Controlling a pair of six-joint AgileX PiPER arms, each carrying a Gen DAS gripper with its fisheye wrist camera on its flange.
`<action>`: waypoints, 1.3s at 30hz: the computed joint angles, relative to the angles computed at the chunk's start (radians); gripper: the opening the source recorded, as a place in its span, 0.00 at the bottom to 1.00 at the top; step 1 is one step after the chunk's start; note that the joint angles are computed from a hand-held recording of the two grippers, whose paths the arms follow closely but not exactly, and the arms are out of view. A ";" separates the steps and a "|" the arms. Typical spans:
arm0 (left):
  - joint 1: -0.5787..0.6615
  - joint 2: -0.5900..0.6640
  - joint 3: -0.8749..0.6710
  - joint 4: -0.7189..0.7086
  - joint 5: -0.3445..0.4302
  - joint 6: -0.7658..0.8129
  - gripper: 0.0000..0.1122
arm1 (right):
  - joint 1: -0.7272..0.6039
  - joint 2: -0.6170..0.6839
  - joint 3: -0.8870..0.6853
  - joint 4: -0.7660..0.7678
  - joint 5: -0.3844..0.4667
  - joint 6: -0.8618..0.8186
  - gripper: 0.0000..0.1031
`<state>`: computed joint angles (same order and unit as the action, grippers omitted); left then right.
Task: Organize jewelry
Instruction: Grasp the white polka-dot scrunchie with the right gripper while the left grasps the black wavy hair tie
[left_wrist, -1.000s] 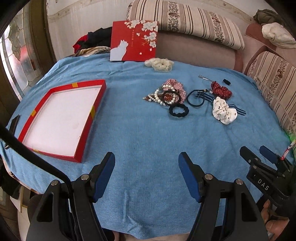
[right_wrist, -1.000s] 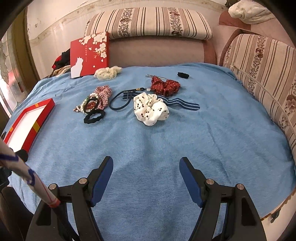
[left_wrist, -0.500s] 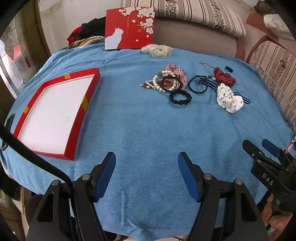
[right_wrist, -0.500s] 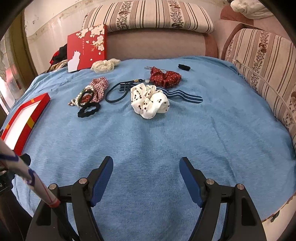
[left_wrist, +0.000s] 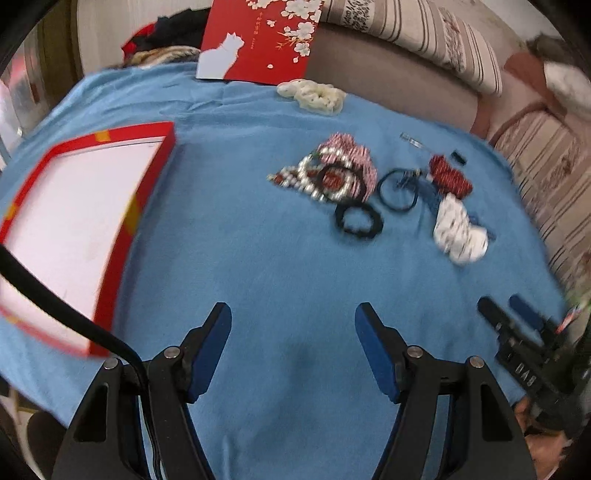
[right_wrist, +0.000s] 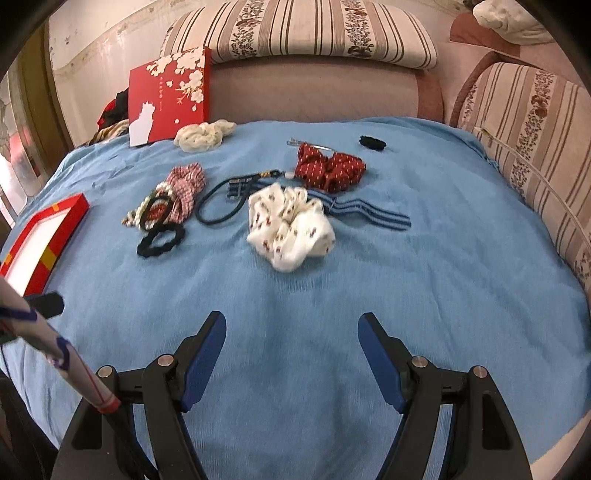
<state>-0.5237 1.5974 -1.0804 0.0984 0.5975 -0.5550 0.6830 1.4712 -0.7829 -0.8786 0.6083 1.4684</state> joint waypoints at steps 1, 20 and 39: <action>0.017 0.021 -0.023 -0.045 -0.003 0.043 0.52 | -0.024 0.005 -0.008 0.009 -0.018 -0.022 0.76; 0.076 0.459 -0.477 -0.366 0.069 0.312 0.17 | -0.230 0.251 -0.227 0.228 -0.197 -0.433 0.70; 0.129 -0.060 0.023 -0.324 0.002 0.367 0.05 | -0.090 0.024 -0.134 0.528 -0.188 -0.643 0.14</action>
<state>-0.3950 1.5370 -1.0578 -0.2254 0.5999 -0.1880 0.5927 1.4951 -0.9170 -0.3509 0.4205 0.8251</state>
